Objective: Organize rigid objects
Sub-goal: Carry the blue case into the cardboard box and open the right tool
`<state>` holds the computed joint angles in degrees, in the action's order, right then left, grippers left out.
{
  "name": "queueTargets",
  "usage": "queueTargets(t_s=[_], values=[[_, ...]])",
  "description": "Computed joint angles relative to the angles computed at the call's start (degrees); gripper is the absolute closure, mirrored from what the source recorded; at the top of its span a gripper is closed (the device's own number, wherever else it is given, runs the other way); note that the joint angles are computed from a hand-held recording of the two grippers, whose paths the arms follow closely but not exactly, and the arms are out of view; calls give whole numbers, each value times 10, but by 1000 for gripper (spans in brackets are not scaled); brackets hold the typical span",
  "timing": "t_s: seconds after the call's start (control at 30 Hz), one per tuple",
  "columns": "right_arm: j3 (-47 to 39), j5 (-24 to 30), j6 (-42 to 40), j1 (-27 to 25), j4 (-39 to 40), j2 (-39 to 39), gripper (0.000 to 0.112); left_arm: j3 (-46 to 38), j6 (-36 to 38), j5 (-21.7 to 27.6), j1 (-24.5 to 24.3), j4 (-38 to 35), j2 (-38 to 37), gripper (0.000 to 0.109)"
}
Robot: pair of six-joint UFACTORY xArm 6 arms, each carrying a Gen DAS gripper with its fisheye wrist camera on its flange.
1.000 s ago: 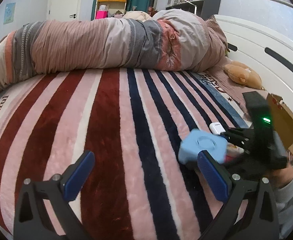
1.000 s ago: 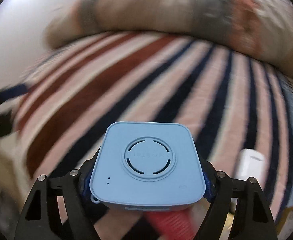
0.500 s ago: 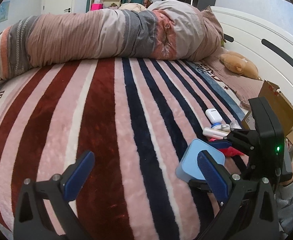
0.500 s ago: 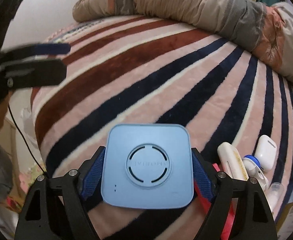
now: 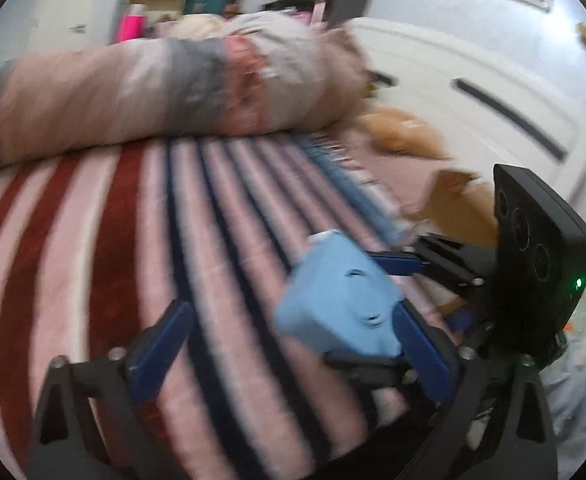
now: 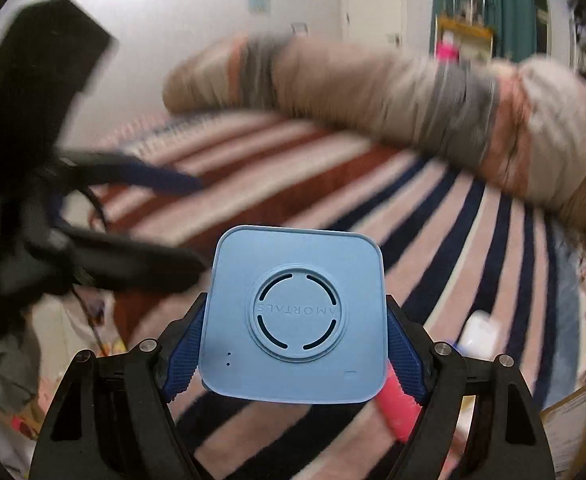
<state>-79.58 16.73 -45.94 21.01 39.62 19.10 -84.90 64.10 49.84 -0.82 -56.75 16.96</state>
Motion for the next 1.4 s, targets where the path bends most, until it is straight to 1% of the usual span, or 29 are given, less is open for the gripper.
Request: queueTargets(t_s=[0.03, 0.07, 0.13, 0.17, 0.23, 0.27, 0.3, 0.43, 0.53, 0.6, 0.67, 0.77, 0.93, 1.0, 1.07, 1.1, 1.13, 1.17, 1.2, 1.27, 1.3, 1.37, 1.4], values=[[11, -14, -43, 2, 41, -17, 34, -21, -1, 40, 0, -12, 7, 30], [24, -31, -88, 4, 85, -37, 34, -45, -16, 71, -3, -17, 17, 41], [39, -60, -159, 7, 160, -64, 34, -70, -38, 98, -12, -31, 23, 51], [49, -74, -174, 6, 174, -79, 34, -80, -35, 110, -17, -45, 23, 63], [57, -75, -190, -5, 185, -97, 34, -82, -32, 95, -40, -47, 10, 68], [66, -73, -194, -16, 192, -111, 34, -84, -32, 86, -54, -43, 5, 72], [71, -67, -191, -26, 194, -121, 35, -92, -37, 80, -70, -34, 3, 73], [91, -26, -226, -85, 264, -161, 35, -143, -75, 51, -136, 21, 19, 75], [114, 13, -217, -139, 292, -194, 35, -202, -113, 52, -182, 62, 52, 76], [127, 39, -184, -177, 275, -209, 35, -227, -131, 58, -210, 91, 69, 76], [131, 64, -131, -211, 218, -212, 35, -275, -154, 73, -235, 129, 103, 76], [121, 112, -39, -250, 112, -199, 35, -378, -214, 134, -254, 175, 178, 76], [86, 176, 72, -275, -38, -164, 35, -506, -259, 214, -260, 211, 268, 76], [83, 189, 100, -278, -74, -160, 35, -519, -262, 218, -264, 222, 278, 74], [88, 193, 106, -281, -77, -158, 35, -493, -257, 198, -268, 241, 263, 73], [88, 194, 113, -281, -84, -157, 34, -480, -253, 188, -268, 246, 256, 70], [91, 189, 127, -279, -100, -158, 33, -454, -245, 169, -269, 253, 241, 68], [102, 182, 136, -276, -111, -166, 32, -440, -242, 151, -270, 260, 233, 64], [107, 175, 145, -274, -121, -170, 28, -414, -236, 131, -267, 259, 215, 61], [116, 158, 158, -268, -134, -177, 28, -411, -235, 128, -257, 246, 209, 59], [119, 151, 166, -266, -142, -179, 27, -399, -228, 123, -251, 234, 199, 54], [126, 130, 206, -259, -181, -183, 26, -369, -213, 104, -241, 220, 175, 50], [134, 115, 217, -254, -190, -189, 26, -346, -203, 91, -236, 215, 156, 50]])
